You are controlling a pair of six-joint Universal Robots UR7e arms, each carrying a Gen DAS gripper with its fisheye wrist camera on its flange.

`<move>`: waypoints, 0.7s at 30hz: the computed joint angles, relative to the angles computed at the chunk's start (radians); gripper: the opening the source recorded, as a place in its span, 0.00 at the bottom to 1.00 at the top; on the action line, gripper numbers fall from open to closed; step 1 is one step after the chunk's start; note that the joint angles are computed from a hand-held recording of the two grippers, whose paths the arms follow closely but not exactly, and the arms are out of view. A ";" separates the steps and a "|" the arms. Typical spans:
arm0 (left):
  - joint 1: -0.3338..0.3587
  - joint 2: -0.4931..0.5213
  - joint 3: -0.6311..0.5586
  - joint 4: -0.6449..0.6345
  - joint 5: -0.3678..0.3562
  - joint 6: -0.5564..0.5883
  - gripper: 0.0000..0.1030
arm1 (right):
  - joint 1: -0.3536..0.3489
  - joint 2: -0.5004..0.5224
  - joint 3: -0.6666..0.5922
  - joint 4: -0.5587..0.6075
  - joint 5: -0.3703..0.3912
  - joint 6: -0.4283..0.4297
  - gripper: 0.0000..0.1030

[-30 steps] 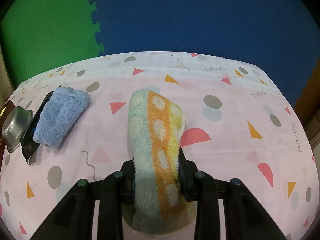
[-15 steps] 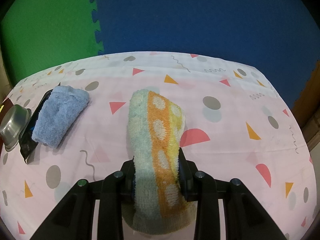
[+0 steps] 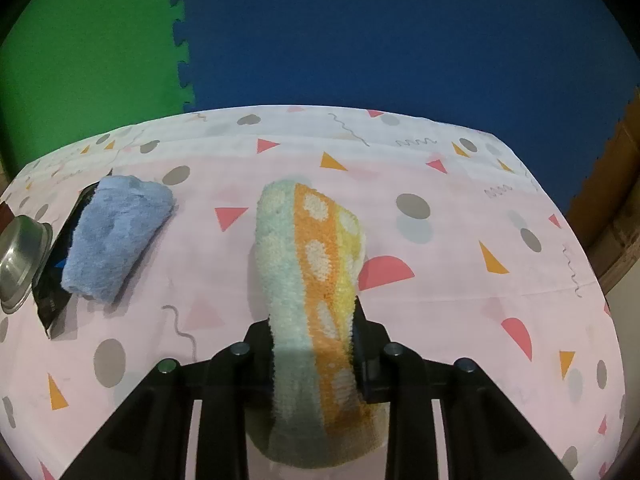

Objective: Organize soft objects
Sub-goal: 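Move the left gripper back from the tray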

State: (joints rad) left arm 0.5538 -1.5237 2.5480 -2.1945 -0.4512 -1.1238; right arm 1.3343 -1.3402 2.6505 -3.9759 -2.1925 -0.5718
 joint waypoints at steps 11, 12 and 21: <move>0.001 0.002 -0.008 0.049 0.012 -0.040 0.67 | 0.098 -0.024 0.008 0.060 -0.019 0.054 0.27; 0.002 0.002 -0.009 0.051 0.011 -0.043 0.67 | 0.109 -0.028 0.007 0.074 -0.020 0.060 0.27; 0.009 -0.008 -0.009 0.056 0.007 -0.056 0.67 | 0.217 -0.040 -0.002 0.165 -0.032 0.110 0.27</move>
